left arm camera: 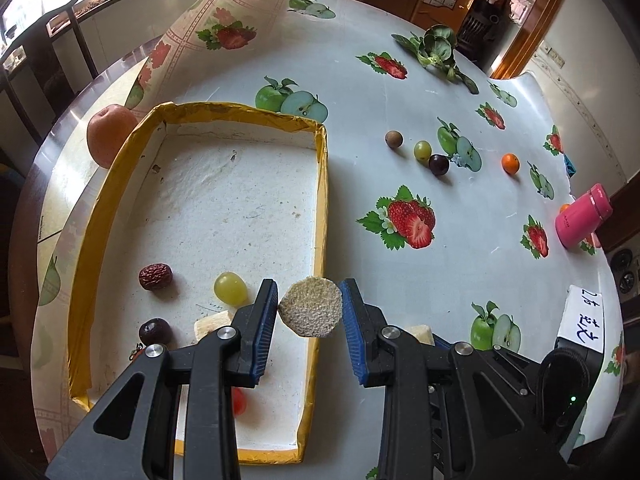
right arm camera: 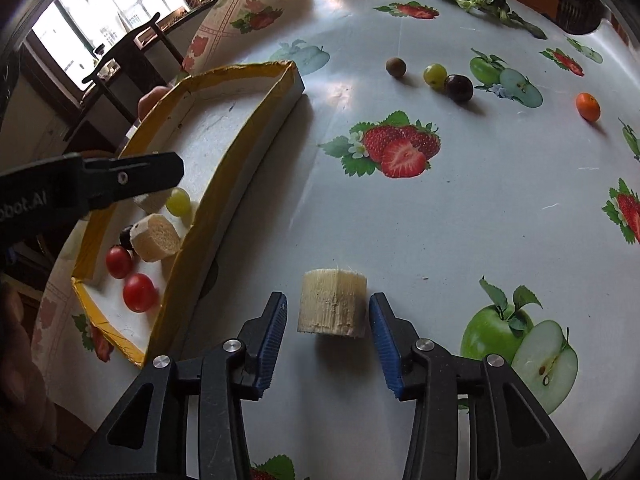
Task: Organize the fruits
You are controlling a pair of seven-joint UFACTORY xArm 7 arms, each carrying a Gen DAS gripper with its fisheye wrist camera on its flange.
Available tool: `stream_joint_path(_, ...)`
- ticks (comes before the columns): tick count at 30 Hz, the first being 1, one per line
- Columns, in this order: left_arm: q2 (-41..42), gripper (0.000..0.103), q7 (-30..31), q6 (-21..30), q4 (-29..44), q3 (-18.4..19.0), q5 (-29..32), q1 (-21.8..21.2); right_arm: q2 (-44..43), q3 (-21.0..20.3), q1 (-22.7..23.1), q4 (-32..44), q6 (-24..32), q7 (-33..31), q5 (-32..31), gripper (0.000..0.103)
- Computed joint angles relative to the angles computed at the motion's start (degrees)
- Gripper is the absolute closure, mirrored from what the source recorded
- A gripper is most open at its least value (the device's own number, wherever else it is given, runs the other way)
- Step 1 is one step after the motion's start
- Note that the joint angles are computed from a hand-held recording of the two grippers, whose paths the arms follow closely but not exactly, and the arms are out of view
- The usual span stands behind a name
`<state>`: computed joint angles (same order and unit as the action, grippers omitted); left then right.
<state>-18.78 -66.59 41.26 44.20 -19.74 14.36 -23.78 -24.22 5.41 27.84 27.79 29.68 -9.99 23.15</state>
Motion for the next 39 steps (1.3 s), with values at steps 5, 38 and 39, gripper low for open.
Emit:
stream_joint_path(5, -1.2, 0.073, 0.0, -0.2, -1.1, 0.2, -0.5, 0.1, -2.8, -0.4, 0.5, -1.0, -0.3, -0.1, 0.3, 0.069)
stream_joint_path(38, -5.0, 0.073, 4.1, -1.7, -6.4, 1.8, -4.5, 2.1, 0.4, 0.3, 4.4, 7.4, -0.9, -2.8, 6.1, 0.069)
stream_joint_path(39, -4.9, 0.073, 4.2, -1.7, -6.4, 1.8, -4.6, 2.2, 0.6, 0.4, 4.4, 7.6, -0.9, -2.8, 6.3, 0.069)
